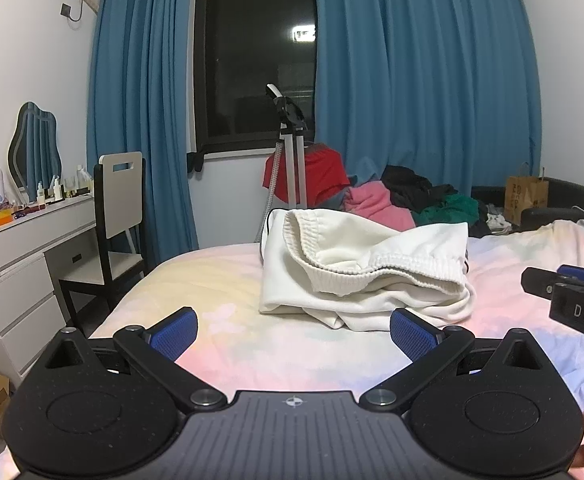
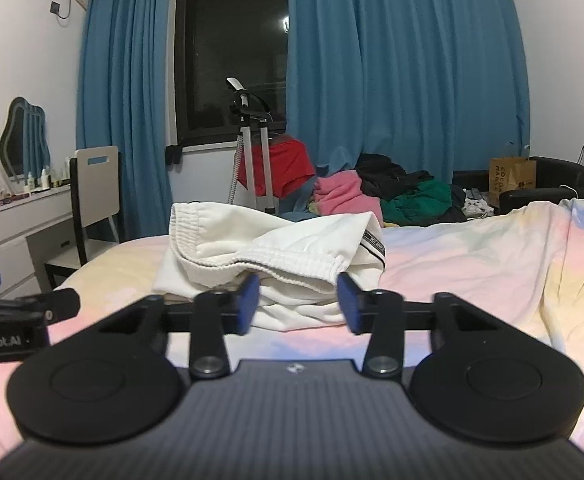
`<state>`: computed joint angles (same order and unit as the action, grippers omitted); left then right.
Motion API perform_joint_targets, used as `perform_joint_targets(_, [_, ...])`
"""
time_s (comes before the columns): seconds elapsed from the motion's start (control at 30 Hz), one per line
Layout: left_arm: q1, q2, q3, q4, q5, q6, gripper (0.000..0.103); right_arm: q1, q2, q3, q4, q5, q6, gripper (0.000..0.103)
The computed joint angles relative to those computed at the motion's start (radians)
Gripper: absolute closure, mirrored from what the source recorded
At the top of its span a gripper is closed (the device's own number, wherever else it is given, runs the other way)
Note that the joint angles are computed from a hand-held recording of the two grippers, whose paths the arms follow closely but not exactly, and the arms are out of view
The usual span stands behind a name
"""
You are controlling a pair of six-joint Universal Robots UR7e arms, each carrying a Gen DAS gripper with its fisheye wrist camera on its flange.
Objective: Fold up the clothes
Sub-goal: 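Move both grippers toward the crumpled white pants on the bed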
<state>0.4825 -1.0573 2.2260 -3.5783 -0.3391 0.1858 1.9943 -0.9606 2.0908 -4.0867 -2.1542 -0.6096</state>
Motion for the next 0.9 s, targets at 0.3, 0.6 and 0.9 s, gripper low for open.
perform_joint_targets(0.3, [0.01, 0.016, -0.007, -0.032, -0.012, 0.024, 0.0, -0.006, -0.052, 0.015, 0.146, 0.002, 0.132, 0.068])
perform_joint_targets(0.6, [0.052, 0.012, -0.013, 0.005, -0.061, -0.033, 0.0, 0.003, -0.066, 0.011, 0.165, -0.024, 0.153, 0.068])
perform_joint_targets(0.9, [0.219, 0.094, -0.231, 0.115, -0.226, -0.141, 0.0, 0.0, -0.098, 0.019, 0.182, -0.043, 0.169, 0.068])
